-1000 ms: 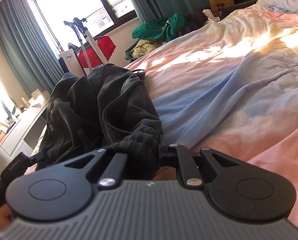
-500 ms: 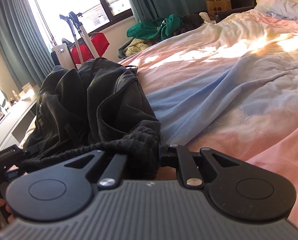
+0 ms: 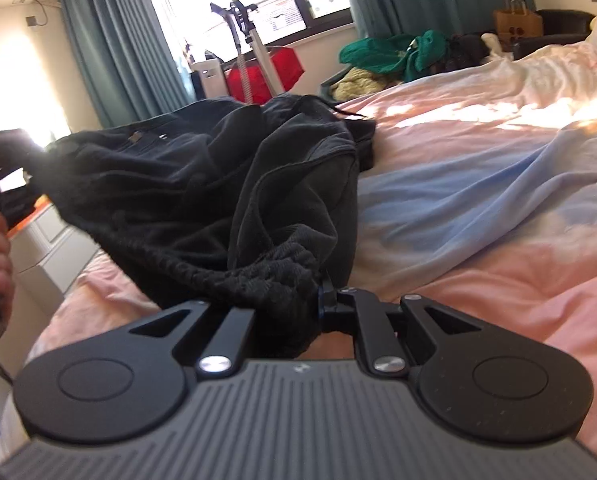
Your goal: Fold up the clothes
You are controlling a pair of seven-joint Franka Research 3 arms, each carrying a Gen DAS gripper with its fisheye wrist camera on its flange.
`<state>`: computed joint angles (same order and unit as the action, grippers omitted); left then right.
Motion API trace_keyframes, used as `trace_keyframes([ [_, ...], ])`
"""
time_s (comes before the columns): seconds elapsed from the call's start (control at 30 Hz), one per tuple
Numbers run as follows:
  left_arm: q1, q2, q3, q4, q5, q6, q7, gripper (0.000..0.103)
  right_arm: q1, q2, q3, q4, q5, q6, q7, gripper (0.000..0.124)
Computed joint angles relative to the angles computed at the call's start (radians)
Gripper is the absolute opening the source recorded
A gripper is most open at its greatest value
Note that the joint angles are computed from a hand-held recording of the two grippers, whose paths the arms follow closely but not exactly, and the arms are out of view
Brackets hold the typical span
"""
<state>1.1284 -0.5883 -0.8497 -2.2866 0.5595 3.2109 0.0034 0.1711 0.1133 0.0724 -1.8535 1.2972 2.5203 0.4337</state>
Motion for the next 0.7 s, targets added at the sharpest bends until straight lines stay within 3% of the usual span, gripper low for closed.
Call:
trace_keyframes([
  [0.07, -0.084, 0.035, 0.101, 0.02, 0.021, -0.079, 0.067, 0.018, 0.011, -0.044, 0.015, -0.034, 0.044, -0.044, -0.057, 0.012],
  [0.13, -0.197, 0.063, 0.238, 0.042, 0.019, -0.166, 0.131, 0.018, 0.036, -0.079, 0.024, -0.056, 0.109, -0.086, -0.113, 0.012],
  [0.27, -0.301, 0.114, 0.434, 0.109, 0.051, -0.27, 0.287, 0.018, 0.115, -0.091, 0.051, -0.049, 0.153, -0.147, -0.113, 0.013],
  [0.5, -0.396, 0.251, 0.655, 0.183, 0.093, -0.388, 0.467, 0.018, 0.24, 0.017, 0.118, 0.026, 0.115, -0.141, -0.038, 0.016],
  [0.7, -0.474, 0.367, 0.796, 0.119, 0.067, -0.34, 0.483, 0.019, 0.248, 0.093, 0.144, 0.053, 0.096, -0.128, -0.013, 0.021],
])
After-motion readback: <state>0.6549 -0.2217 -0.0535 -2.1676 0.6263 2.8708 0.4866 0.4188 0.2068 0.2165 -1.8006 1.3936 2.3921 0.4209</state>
